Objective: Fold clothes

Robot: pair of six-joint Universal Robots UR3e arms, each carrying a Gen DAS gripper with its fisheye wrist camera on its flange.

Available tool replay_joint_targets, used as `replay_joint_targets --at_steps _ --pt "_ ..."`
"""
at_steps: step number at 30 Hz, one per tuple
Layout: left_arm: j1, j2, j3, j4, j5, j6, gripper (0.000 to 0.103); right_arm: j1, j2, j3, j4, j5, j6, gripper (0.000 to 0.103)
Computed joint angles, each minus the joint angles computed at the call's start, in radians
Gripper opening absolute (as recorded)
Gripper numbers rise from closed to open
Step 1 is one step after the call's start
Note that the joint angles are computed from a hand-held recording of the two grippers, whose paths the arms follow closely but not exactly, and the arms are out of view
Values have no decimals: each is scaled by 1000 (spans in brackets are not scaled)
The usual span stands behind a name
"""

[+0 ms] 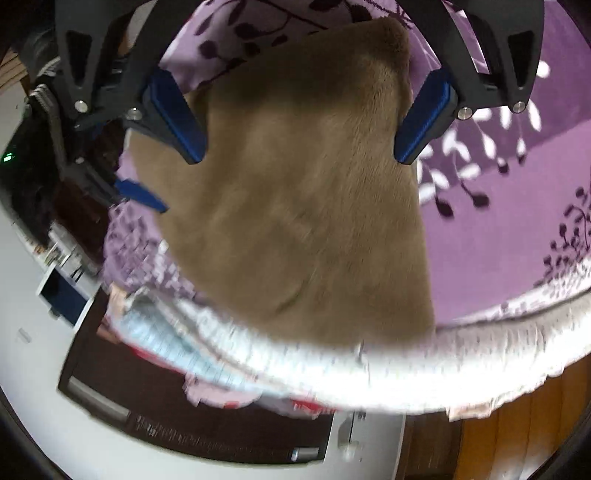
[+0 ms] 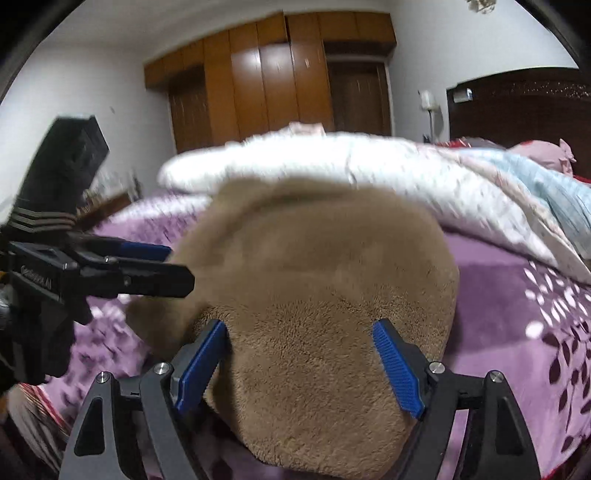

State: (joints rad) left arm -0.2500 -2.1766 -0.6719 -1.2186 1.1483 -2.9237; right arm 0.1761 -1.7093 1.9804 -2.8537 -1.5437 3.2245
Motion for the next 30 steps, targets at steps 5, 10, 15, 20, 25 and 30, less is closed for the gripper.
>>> replay_joint_targets --at_steps 5,10,15,20,25,30 --pt "-4 -27 -92 54 -1 -33 102 -23 49 -9 25 4 6 84" --pt "7 -3 -160 87 -20 -54 103 15 87 -39 35 -54 23 84" --pt "-15 39 -242 179 32 -72 103 38 110 -43 10 -90 40 85" --pt "-62 136 -363 295 169 -107 103 63 100 -32 -21 -123 59 88" --pt "-68 249 -485 360 210 -113 103 116 52 -18 -35 -202 156 91" --pt "-92 324 -551 339 235 -69 103 145 -28 0 -26 -297 307 92"
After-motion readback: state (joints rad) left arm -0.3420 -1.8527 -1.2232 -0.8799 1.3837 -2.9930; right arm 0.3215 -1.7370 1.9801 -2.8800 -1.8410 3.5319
